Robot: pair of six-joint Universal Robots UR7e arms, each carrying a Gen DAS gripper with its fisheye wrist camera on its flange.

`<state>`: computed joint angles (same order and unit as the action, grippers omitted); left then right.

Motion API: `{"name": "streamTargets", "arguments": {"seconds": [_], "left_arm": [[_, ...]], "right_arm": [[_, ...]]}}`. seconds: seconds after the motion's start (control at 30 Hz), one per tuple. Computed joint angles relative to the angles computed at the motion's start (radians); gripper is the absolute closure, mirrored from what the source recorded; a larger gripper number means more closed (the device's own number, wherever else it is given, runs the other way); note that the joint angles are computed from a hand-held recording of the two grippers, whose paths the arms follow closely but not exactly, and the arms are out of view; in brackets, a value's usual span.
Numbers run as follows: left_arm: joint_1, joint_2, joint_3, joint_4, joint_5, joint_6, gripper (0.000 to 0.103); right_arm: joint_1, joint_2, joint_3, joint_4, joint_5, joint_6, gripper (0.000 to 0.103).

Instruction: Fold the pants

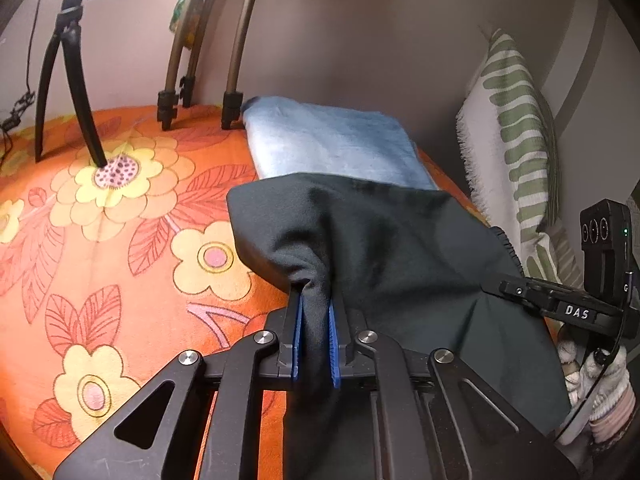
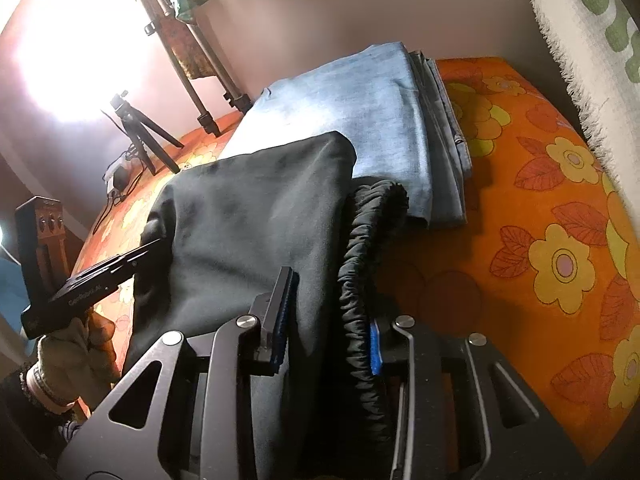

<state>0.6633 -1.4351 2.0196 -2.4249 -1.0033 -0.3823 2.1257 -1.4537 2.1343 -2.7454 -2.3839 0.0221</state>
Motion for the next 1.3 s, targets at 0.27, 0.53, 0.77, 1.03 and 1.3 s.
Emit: {"name": "streamTargets", "arguments": {"seconds": [0.27,0.53,0.77,1.03,1.3], "left_arm": [[-0.007,-0.018,0.005,-0.012,-0.003,0.013,0.094],[0.042,-0.001,-0.023,0.053,-0.057,-0.051,0.083],[0.060,0.011,-0.013,0.044,-0.069,-0.072,0.072],[0.009,-0.005,0.005,0.014,-0.019,0.009,0.095],[-0.050,-0.072,0.010,-0.006,-0.009,0.031,0.095]], "right_arm": [[0.041,0.021,-0.006,0.006,-0.055,-0.003,0.075],[0.037,0.025,-0.010,0.015,-0.058,0.012,0.075],[0.027,0.019,-0.006,0.009,-0.044,0.011,0.075],[0.050,0.030,-0.008,0.007,-0.080,0.011,0.076],[0.143,0.039,-0.034,0.048,-0.137,0.047,0.079]]}}
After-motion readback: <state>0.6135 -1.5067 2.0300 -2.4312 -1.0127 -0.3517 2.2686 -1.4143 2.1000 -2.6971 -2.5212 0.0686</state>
